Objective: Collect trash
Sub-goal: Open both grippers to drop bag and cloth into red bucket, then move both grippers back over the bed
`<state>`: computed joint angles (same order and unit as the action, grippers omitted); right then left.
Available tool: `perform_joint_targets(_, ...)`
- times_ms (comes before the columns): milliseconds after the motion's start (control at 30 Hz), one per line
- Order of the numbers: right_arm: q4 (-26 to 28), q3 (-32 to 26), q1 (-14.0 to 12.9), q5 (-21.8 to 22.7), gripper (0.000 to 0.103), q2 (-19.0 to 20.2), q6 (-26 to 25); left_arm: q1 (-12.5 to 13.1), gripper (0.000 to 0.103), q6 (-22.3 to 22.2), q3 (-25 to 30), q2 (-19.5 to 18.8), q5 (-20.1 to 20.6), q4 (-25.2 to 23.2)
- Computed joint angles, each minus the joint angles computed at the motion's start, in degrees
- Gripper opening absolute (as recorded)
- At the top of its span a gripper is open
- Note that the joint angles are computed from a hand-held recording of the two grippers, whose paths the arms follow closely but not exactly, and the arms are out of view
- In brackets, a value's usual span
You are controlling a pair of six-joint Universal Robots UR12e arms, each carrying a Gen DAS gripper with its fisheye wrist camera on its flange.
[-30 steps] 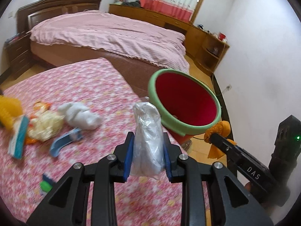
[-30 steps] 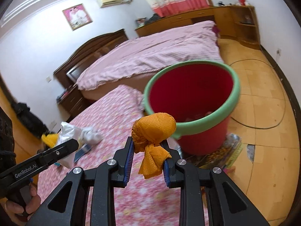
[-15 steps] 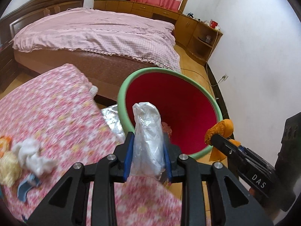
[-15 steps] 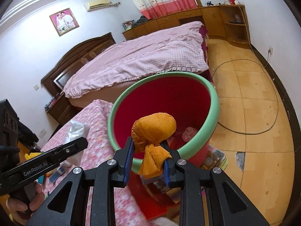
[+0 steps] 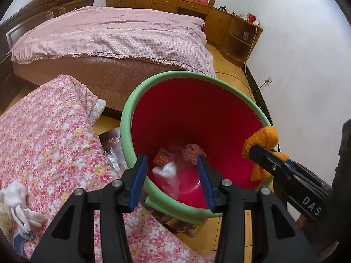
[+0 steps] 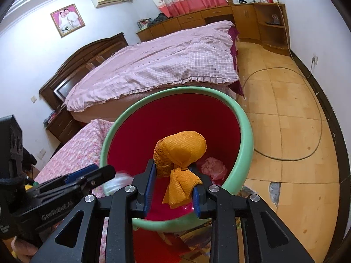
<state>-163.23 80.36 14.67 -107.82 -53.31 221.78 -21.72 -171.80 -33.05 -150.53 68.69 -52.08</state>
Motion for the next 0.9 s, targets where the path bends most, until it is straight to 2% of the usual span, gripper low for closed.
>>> perform_joint_targets(333,0.45,-1.10,-0.21,-0.05,0.037,0.69,0.37,0.82,0.046,-2.48,-1.76,0.99,-0.06,2.13)
perform_joint_targets(800,-3.61,0.94,1.33,-0.41,0.037,-0.70,2.35,2.30,0.046,-3.61,-13.09,7.64,-0.92,9.00)
perform_joint_targets(900,-2.98,0.96,1.94,-0.56,0.050,-0.92,2.39,2.87,0.046,-4.11,-15.84,9.20,-1.03,10.81)
